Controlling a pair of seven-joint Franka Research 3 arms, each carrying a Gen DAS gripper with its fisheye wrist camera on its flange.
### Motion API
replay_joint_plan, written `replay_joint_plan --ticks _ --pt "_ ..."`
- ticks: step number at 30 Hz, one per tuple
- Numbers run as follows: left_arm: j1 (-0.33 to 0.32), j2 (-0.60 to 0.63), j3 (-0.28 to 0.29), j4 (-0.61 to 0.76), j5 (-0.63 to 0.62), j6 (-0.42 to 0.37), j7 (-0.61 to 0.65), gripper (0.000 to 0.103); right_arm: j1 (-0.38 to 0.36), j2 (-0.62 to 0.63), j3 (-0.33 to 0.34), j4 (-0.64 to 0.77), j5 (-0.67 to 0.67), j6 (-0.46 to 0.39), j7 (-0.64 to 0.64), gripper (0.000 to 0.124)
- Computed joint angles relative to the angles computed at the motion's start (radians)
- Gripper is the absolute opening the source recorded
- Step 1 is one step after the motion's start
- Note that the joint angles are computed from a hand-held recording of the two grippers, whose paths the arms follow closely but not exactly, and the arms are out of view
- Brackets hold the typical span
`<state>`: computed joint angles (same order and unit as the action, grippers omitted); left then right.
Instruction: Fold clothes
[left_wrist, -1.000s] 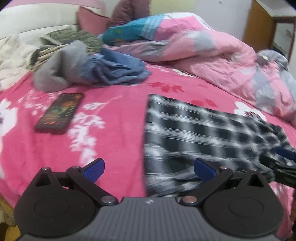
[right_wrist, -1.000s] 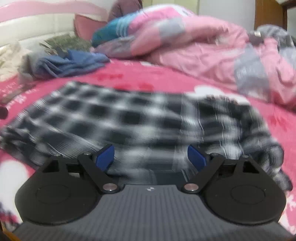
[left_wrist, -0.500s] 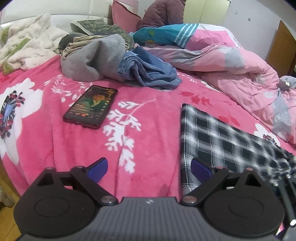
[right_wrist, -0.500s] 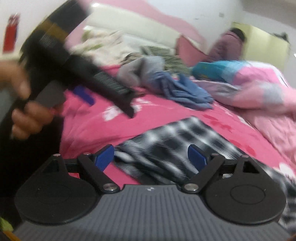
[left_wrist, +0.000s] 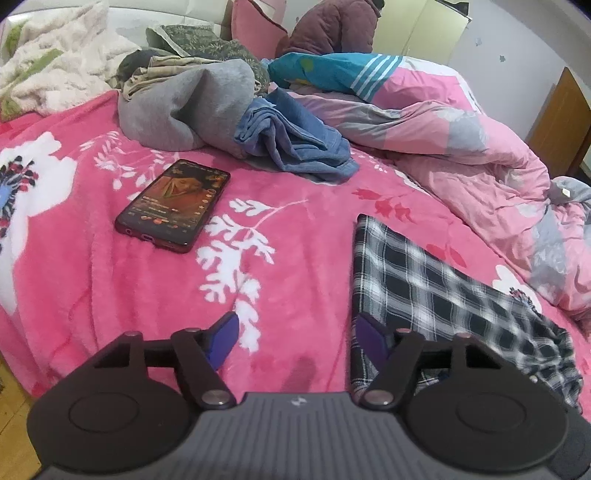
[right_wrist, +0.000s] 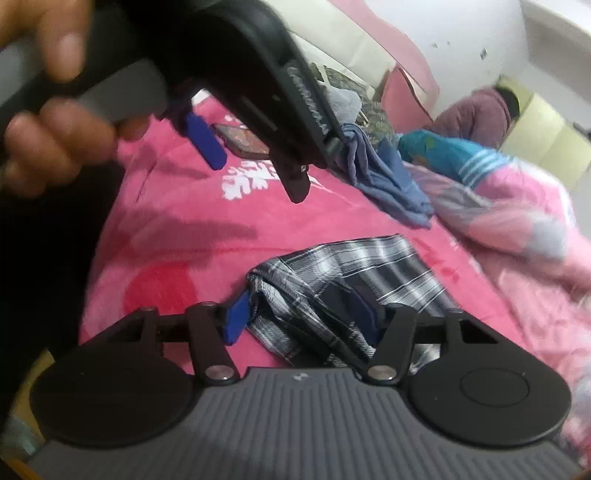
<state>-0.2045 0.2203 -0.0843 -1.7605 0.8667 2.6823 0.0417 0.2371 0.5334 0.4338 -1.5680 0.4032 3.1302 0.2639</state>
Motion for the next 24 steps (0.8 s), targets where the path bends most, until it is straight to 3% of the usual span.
replay_joint_plan --ticks 4,7,8,10,15,19,24 --pt "0.007 0.025 -0.008 0.033 -0.04 0.015 0.057 0.069 -0.032 0.006 0.047 -0.01 -0.019 -0.005 -0.07 0.056" --pt "0.007 0.053 -0.011 0.072 -0.082 0.026 0.12 0.069 -0.013 0.018 0.029 0.008 -0.02 -0.011 -0.072 0.052" --pt "0.008 0.066 -0.012 0.089 -0.1 0.031 0.146 0.069 0.005 0.018 0.002 0.027 -0.012 -0.048 -0.038 0.034" --pt "0.01 0.093 -0.013 0.123 -0.139 0.042 0.198 0.069 0.04 0.018 -0.048 0.058 0.008 -0.098 0.023 0.012" --pt "0.048 0.196 -0.055 0.251 -0.341 0.061 0.419 0.069 0.039 0.005 -0.054 0.072 0.082 -0.122 0.065 0.01" --pt "0.077 0.313 -0.096 0.41 -0.505 0.018 0.592 0.064 0.016 -0.009 -0.024 0.055 0.141 -0.106 0.043 0.01" --pt "0.071 0.5 -0.1 0.705 -0.641 -0.139 0.748 0.055 -0.001 -0.014 -0.006 0.065 0.207 -0.123 0.022 0.01"
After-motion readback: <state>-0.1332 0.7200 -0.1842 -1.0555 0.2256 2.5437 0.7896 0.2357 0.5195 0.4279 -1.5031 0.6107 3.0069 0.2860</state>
